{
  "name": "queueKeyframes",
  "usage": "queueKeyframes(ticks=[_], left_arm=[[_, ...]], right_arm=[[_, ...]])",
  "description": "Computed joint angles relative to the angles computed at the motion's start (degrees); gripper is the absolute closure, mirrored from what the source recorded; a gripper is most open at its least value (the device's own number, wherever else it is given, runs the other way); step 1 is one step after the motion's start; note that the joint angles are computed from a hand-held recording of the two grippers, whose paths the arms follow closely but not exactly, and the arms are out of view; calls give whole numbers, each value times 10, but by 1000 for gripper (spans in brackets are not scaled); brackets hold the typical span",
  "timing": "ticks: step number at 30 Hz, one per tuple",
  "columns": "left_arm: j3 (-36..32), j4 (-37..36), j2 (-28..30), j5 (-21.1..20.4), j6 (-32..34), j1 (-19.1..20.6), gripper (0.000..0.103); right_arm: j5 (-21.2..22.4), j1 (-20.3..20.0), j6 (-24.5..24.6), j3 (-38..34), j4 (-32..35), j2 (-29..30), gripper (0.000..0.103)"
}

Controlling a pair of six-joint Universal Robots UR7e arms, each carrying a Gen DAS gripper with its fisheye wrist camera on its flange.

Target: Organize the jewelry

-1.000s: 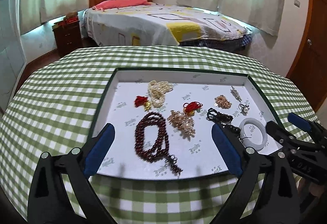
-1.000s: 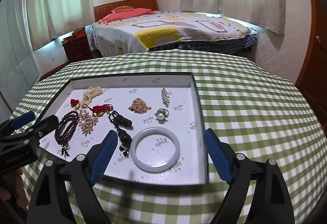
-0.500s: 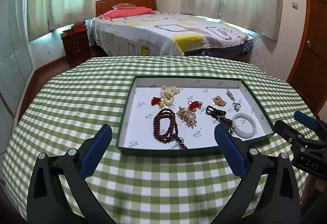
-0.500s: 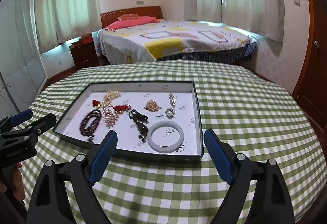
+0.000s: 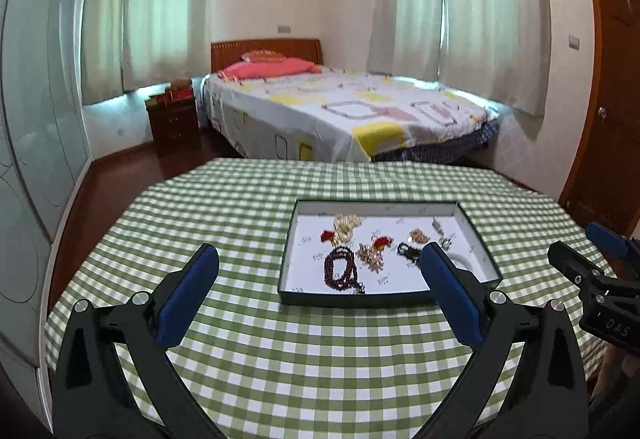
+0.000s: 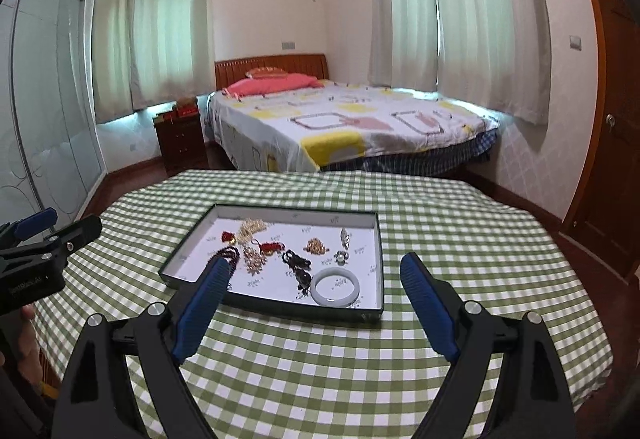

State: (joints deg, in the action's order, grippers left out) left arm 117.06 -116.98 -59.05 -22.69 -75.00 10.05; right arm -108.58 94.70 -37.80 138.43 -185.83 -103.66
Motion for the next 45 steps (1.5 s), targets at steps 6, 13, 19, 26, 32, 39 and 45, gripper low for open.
queueKeyframes(ticks=[6, 13, 19, 26, 32, 39, 45], left_arm=[[-8, 87, -20, 19, -67, -39, 5], [-18, 162, -31, 30, -130, -63, 5], [-17, 183, -36, 31, -152, -71, 5], [-14, 190, -39, 29, -164, -75, 5], [-14, 189, -38, 30, -166, -76, 5], [-14, 193, -38, 28, -170, -76, 5], [-14, 191, -38, 28, -169, -77, 5]], right_arm=[[-5, 27, -5, 10, 3, -33, 18], [-2, 50, -12, 21, -7, -58, 18], [-5, 58, -15, 24, -16, -61, 18], [-5, 58, -15, 26, -17, -61, 18], [-6, 59, -14, 28, -14, -66, 18], [-5, 59, -14, 29, -16, -66, 18], [-5, 59, -14, 29, -15, -66, 18]])
